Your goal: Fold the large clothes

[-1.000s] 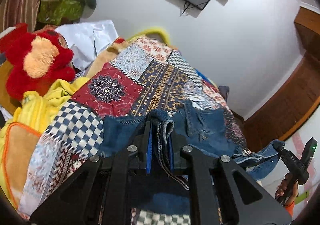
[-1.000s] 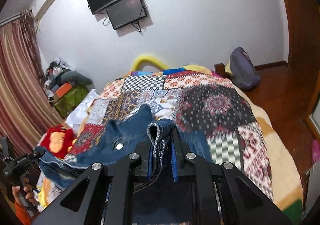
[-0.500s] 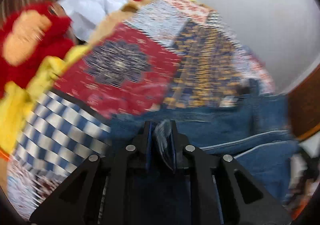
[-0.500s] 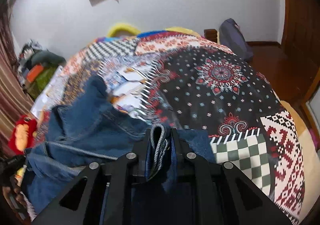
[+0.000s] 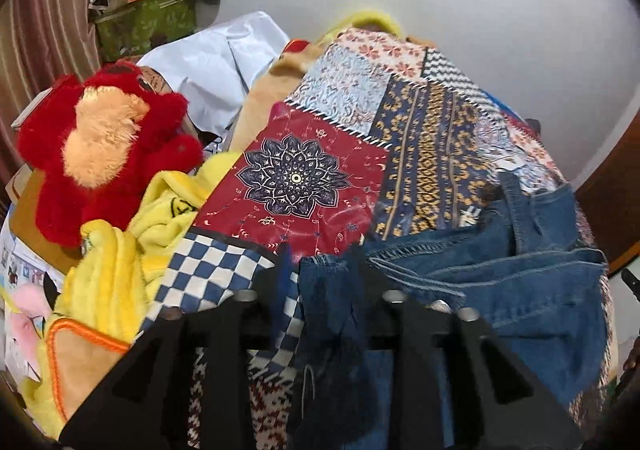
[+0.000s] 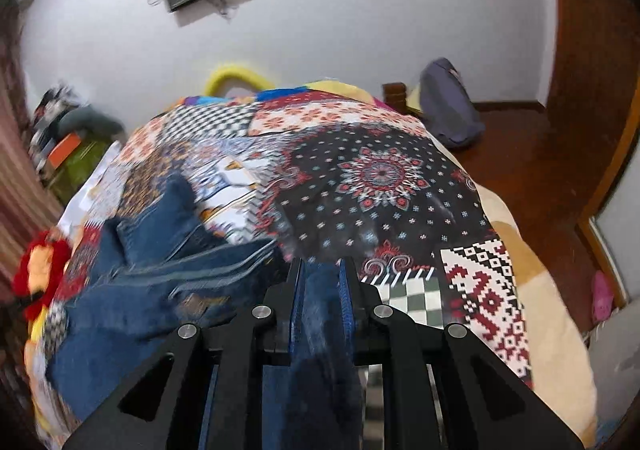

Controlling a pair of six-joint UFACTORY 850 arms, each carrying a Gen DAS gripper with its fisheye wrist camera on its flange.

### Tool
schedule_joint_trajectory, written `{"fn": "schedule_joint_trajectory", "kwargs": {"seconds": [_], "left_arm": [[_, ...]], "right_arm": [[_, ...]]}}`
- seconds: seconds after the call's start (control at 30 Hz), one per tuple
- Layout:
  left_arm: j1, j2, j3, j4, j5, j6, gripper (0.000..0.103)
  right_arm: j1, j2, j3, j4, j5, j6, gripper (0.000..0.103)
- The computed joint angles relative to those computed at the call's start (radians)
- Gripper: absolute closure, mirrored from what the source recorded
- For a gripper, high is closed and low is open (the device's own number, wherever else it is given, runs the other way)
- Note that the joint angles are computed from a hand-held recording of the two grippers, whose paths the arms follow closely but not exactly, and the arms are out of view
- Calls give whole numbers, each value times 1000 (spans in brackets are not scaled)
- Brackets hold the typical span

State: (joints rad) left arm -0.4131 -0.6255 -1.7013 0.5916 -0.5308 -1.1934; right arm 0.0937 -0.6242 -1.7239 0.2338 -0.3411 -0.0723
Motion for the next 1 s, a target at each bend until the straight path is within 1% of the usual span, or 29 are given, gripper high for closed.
{"fn": "schedule_joint_trajectory", "kwargs": {"seconds": [0.03,0.07,0.13,0.17,0.23,0.3,0.37,0.47,0.53,0.57,0.67,0.7,0.77,0.83,0.9,0.93,0.97,1.0], "left_arm": [[-5,16,15,-2,4,14,52],[-10,23,21,-8,3,36,48],[-25,23,16,-41,-11,113,34],[-33,15,3,-65,-26,160,29],[-49,-7,-25,-98,-65,232,6],[-67,-33,-49,-76,-98,243,1],[-79,-80,-99,-75,-152,267,1],[-78,-145,-171,-144,-190,351,1],[-73,-190,-225,-181,-210,394,1],[-69,-219,-261,-174,-228,396,1],[-54,-252,-303,-170,-229,392,0],[-51,-259,-312,-143,-233,369,0],[-46,-270,-331,-74,-248,321,0],[-37,-280,-346,-47,-252,305,0],[-29,-296,-373,-58,-267,303,0],[-26,-302,-380,-60,-270,298,0],[-24,-308,-388,-47,-278,274,0],[-26,-318,-399,-12,-305,237,0]], "right_arm": [[5,14,13,14,-6,-37,90],[11,27,26,30,-10,-70,90],[25,48,46,79,-27,-152,90],[32,58,56,98,-36,-185,90],[49,70,68,128,-61,-242,90],[63,72,68,149,-90,-279,90],[78,62,58,174,-122,-320,90],[107,36,36,157,-149,-340,90],[128,-4,-8,90,-183,-312,90],[140,-32,-39,44,-205,-283,90],[162,-115,-134,-59,-282,-221,90],[167,-138,-159,-84,-294,-210,90],[170,-159,-182,-99,-275,-211,90],[167,-182,-221,-125,-267,-175,90],[159,-212,-274,-158,-256,-108,91],[158,-234,-309,-212,-253,-40,91],[151,-261,-348,-261,-246,21,90],[145,-284,-383,-268,-254,41,90]]}}
